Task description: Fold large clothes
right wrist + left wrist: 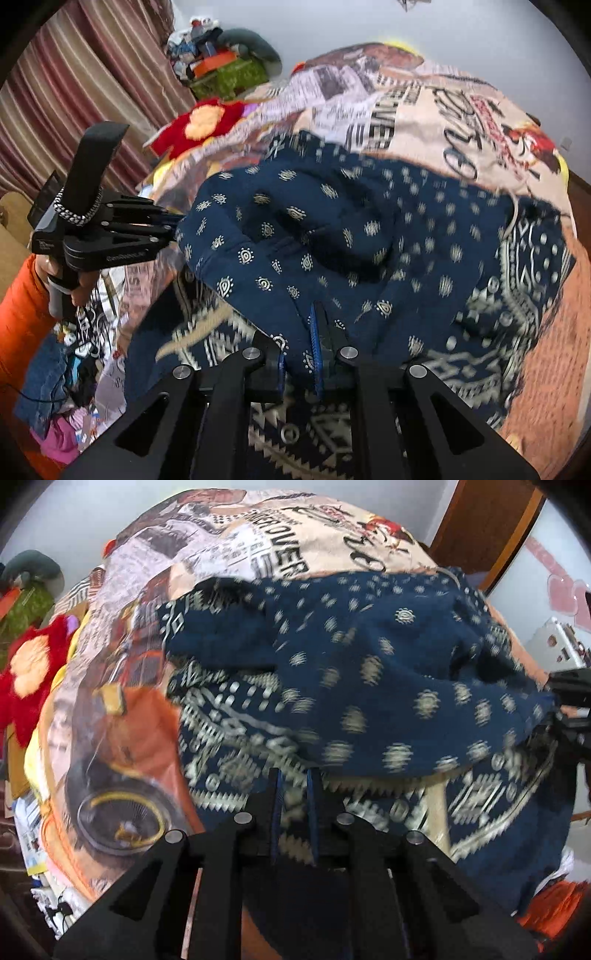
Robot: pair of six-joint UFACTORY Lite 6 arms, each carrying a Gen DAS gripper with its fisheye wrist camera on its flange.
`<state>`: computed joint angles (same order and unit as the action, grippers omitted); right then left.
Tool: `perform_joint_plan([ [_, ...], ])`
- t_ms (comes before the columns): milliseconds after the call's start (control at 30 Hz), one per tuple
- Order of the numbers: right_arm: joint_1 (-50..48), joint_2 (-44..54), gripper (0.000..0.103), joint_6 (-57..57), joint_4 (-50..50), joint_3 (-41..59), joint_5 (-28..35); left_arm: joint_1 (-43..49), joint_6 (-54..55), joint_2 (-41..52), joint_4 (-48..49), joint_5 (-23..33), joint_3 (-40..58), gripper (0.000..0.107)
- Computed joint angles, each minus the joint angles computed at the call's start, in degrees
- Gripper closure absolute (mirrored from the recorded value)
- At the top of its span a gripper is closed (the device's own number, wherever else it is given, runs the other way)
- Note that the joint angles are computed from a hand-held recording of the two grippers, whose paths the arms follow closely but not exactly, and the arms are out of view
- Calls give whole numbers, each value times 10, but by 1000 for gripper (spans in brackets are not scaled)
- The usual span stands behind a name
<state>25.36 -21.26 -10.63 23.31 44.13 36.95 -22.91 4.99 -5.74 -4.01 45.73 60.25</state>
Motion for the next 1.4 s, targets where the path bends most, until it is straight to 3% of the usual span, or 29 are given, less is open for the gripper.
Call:
perform_joint_plan([
  [100,2,-22,93,15,-26,-17,21,22,15,-35,-2,7,-32,95],
  [267,-64,-65,89,-33,12,-38,79,77,31,-64,-5,17,-36,90],
  [367,-120,-82,81,-81,70,-38,125,106,46,-64,-22,12,-21,80],
  [533,-130,-127,47,-76,76,-29,156,118,40,-28,-29,-3,21,62],
  [633,-142,-137,41,-65,55,-8,159,116,19,16,-14,-21,60,52],
  [767,-248,-121,37,-127,82,26,180,137,33,107,-39,-29,145,45],
  [900,-372,-62,27,-196,108,54,166,164,44,219,-67,-30,249,40],
  [1033,-454,47,26,-241,119,95,121,187,32,366,-68,-11,393,40],
  [1233,-489,232,26,-248,110,179,33,202,39,541,-93,19,563,40],
  [1400,-500,366,26,-276,161,252,29,219,87,637,-172,48,665,40],
])
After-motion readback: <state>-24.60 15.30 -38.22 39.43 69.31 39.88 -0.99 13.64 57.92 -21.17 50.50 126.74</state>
